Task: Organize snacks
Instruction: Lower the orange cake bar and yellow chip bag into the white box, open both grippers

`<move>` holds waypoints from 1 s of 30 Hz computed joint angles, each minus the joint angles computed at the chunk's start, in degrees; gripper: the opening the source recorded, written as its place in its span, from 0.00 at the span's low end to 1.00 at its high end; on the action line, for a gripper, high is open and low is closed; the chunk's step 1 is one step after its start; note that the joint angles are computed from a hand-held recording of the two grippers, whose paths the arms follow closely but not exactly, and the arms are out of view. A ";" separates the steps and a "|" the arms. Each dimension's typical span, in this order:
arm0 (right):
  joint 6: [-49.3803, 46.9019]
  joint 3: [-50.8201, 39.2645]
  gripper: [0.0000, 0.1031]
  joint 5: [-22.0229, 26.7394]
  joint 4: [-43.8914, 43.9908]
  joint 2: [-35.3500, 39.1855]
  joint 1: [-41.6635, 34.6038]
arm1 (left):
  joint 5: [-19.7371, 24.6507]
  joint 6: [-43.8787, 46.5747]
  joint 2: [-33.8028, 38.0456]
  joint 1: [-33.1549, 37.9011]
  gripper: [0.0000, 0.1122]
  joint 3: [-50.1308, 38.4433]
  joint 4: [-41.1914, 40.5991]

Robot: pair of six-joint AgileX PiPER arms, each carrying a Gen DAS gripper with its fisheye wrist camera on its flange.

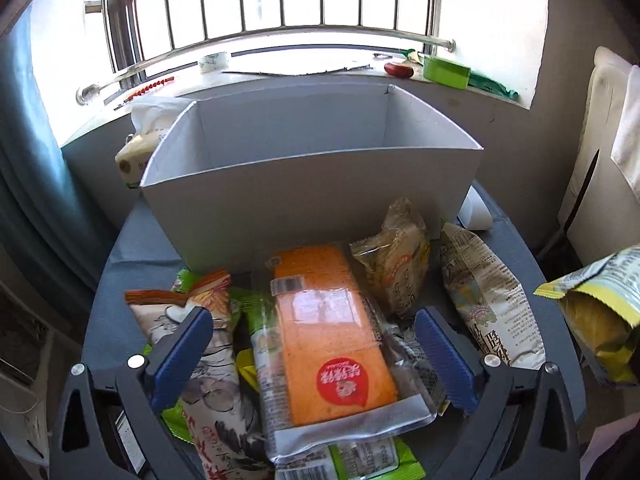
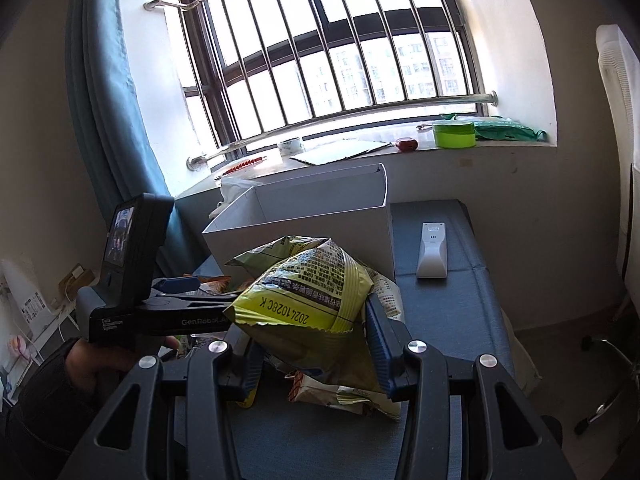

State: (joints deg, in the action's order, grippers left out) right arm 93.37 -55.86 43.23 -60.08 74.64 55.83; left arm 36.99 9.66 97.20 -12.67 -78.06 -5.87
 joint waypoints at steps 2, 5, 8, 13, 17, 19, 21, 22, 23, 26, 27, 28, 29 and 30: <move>0.26 0.25 0.48 -0.65 0.26 -0.18 -0.42 | 1.73 -5.35 3.32 -1.69 0.91 -3.16 4.52; 0.56 0.46 0.48 -0.61 0.02 -0.16 -0.28 | 2.31 -11.12 6.93 -3.51 0.88 -5.31 11.45; 0.06 0.55 0.48 -1.35 0.57 0.14 -0.85 | 0.23 -7.63 6.55 -2.21 0.57 -3.46 6.77; 0.67 0.89 0.48 -1.53 0.29 0.02 -0.96 | -2.12 4.95 1.60 2.38 0.50 1.15 -5.98; 1.87 1.15 0.48 -2.23 -1.26 -0.07 -1.35 | -2.67 21.46 -4.75 8.47 0.50 5.70 -23.55; 0.91 0.40 0.48 -3.28 -1.04 0.45 -2.79 | -2.11 27.66 -7.01 11.05 0.50 6.16 -30.05; -1.69 -1.30 0.48 -5.87 0.47 1.28 -5.55 | -0.92 32.34 -7.68 13.63 0.50 4.71 -35.89; -3.14 -2.39 0.48 -8.05 1.19 1.79 -7.45 | -0.28 32.98 -7.39 14.30 0.50 3.06 -37.35; -4.71 -3.79 0.48 -10.31 1.84 2.58 -9.45 | 0.48 32.73 -6.46 14.80 0.50 0.69 -37.56; -16.44 -12.07 0.48 -14.59 10.71 7.71 -16.70 | 2.99 28.15 -0.49 14.63 0.50 -10.11 -34.33; -22.17 -15.84 0.48 -15.83 15.90 10.08 -19.51 | 5.05 25.38 2.93 14.57 0.50 -15.84 -32.67; -27.90 -19.44 0.48 -17.33 21.23 12.41 -22.28 | 6.62 23.13 6.53 14.31 0.50 -21.57 -31.68; -33.63 -23.61 0.48 -18.49 26.96 15.28 -25.04 | 7.92 20.88 10.15 13.91 0.50 -27.30 -30.79; -39.36 -29.14 0.48 -17.86 32.69 19.15 -27.46 | 8.40 18.05 13.72 12.87 0.50 -33.03 -28.22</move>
